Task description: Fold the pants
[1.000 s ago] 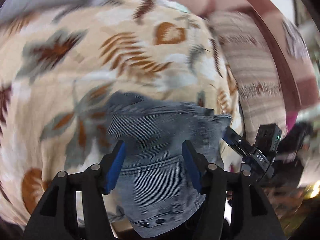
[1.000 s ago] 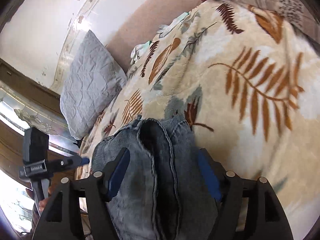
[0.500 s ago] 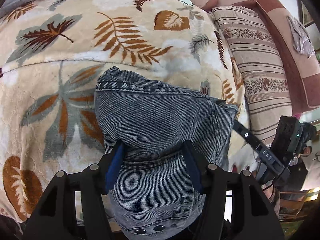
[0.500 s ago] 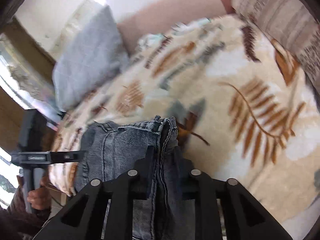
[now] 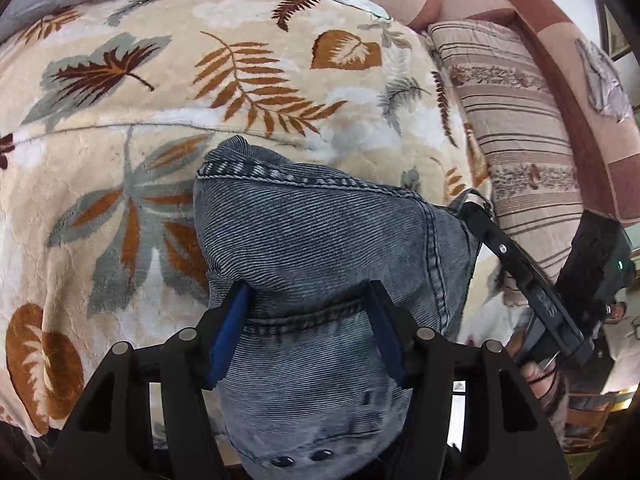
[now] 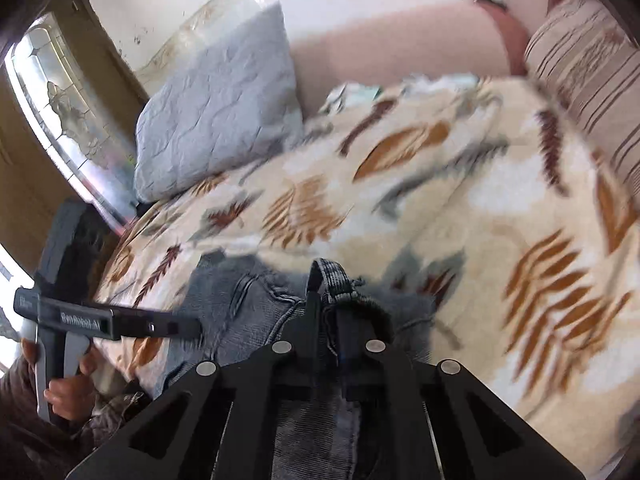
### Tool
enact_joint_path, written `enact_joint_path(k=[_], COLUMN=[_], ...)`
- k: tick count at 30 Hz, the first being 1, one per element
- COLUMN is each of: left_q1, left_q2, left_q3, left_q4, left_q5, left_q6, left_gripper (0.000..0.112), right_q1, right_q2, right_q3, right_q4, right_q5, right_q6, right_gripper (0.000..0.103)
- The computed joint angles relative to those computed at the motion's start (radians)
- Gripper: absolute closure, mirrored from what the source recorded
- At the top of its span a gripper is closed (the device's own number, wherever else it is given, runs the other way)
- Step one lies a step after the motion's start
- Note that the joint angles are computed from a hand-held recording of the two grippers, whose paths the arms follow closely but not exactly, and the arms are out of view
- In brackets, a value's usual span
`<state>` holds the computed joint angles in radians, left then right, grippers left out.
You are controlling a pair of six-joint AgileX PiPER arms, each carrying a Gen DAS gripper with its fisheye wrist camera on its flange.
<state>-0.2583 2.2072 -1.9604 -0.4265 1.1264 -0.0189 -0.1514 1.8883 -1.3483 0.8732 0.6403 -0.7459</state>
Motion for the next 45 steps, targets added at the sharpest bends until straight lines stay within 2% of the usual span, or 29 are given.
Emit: enact_joint_path(k=[1, 2, 4, 6, 8, 10, 12, 14, 15, 16, 18, 21, 24, 26, 27, 29, 30, 31, 32, 33, 34, 38, 40, 42, 43, 44, 45], left_q1=[-0.008, -0.012, -0.005, 0.012, 0.028, 0.036, 0.026, -0.022, -0.044, -0.061, -0.071, -0.099, -0.135, -0.135, -0.128, -0.094, -0.067, -0.051, -0.025, -0.001, 0.021, 0.096, 0.114, 0.127, 0.125, 0.119, 0.104], left_q2=[0.013, 0.027, 0.006, -0.059, -0.119, -0.179, -0.210, -0.209, -0.215, -0.228, -0.262, -0.259, -0.223, -0.243, -0.253, -0.290, -0.307, -0.309, -0.301, -0.278, -0.249, -0.132, -0.090, -0.044, -0.035, -0.049, -0.053], left_q3=[-0.015, -0.036, -0.014, 0.062, 0.144, 0.251, 0.349, 0.398, 0.406, 0.414, 0.430, 0.429, 0.412, 0.420, 0.422, 0.441, 0.443, 0.439, 0.423, 0.393, 0.363, 0.273, 0.255, 0.234, 0.239, 0.254, 0.262], left_q4=[0.022, 0.040, 0.033, 0.017, -0.014, -0.053, -0.083, -0.018, 0.021, 0.046, 0.028, 0.052, 0.111, 0.115, 0.105, 0.073, 0.058, 0.043, 0.019, 0.009, -0.006, -0.099, -0.150, -0.226, -0.261, -0.256, -0.254], left_q5=[0.003, 0.018, 0.019, 0.001, -0.011, -0.040, -0.076, -0.119, -0.135, -0.148, -0.161, -0.183, -0.194, -0.187, -0.183, -0.193, -0.202, -0.205, -0.198, -0.179, -0.159, -0.071, -0.052, -0.005, 0.003, -0.011, -0.029], left_q6=[-0.025, -0.047, -0.039, 0.000, 0.048, 0.090, 0.123, 0.092, 0.064, 0.049, 0.069, 0.049, -0.002, 0.005, 0.020, 0.055, 0.063, 0.070, 0.083, 0.079, 0.081, 0.098, 0.105, 0.125, 0.154, 0.168, 0.192], left_gripper=[0.054, 0.054, 0.054, 0.054, 0.052, 0.052, 0.051, 0.051, 0.051, 0.051, 0.051, 0.049, 0.048, 0.048, 0.048, 0.048, 0.048, 0.047, 0.047, 0.047, 0.047, 0.047, 0.047, 0.047, 0.043, 0.032, 0.028], right_q1=[0.009, 0.004, -0.031, -0.094, -0.147, -0.167, -0.174, -0.144, -0.124, -0.105, -0.064, -0.038, 0.019, 0.017, -0.010, -0.060, -0.089, -0.118, -0.133, -0.144, -0.155, -0.186, -0.188, -0.192, -0.206, -0.214, -0.218], right_q2=[0.040, 0.073, 0.113, 0.060, 0.008, -0.042, -0.045, -0.017, -0.013, -0.023, -0.124, -0.211, -0.138, -0.112, -0.122, -0.133, -0.136, -0.130, -0.122, -0.117, -0.098, 0.054, 0.116, 0.180, 0.196, 0.195, 0.197], right_q3=[-0.016, -0.030, -0.071, 0.002, 0.069, 0.150, 0.203, 0.238, 0.253, 0.259, 0.293, 0.316, 0.288, 0.284, 0.280, 0.268, 0.259, 0.239, 0.222, 0.219, 0.203, 0.088, 0.055, 0.021, 0.024, 0.036, 0.031], right_q4=[-0.088, -0.139, -0.121, 0.043, 0.124, 0.130, 0.148, 0.136, 0.128, 0.119, 0.082, 0.017, -0.190, -0.196, -0.144, -0.052, -0.012, 0.027, 0.049, 0.073, 0.095, 0.135, 0.143, 0.168, 0.222, 0.248, 0.249], right_q5=[-0.042, -0.045, 0.048, 0.095, 0.185, 0.220, 0.256, 0.249, 0.221, 0.211, 0.133, 0.047, -0.023, -0.019, 0.016, 0.073, 0.100, 0.136, 0.143, 0.137, 0.149, 0.248, 0.266, 0.332, 0.391, 0.428, 0.455], right_q6=[0.076, 0.123, 0.174, 0.067, -0.030, -0.073, -0.094, -0.091, -0.092, -0.097, -0.104, -0.082, 0.067, 0.080, 0.050, -0.010, -0.031, -0.046, -0.048, -0.058, -0.073, -0.049, -0.052, -0.062, -0.106, -0.146, -0.171], right_gripper=[0.100, 0.099, 0.095, 0.091, 0.087, 0.068, 0.064, 0.064, 0.077, 0.098, 0.099, 0.099, 0.098, 0.095, 0.090, 0.089, 0.078, 0.060, 0.052, 0.039, 0.034, 0.034, 0.034, 0.034, 0.033, 0.033, 0.032])
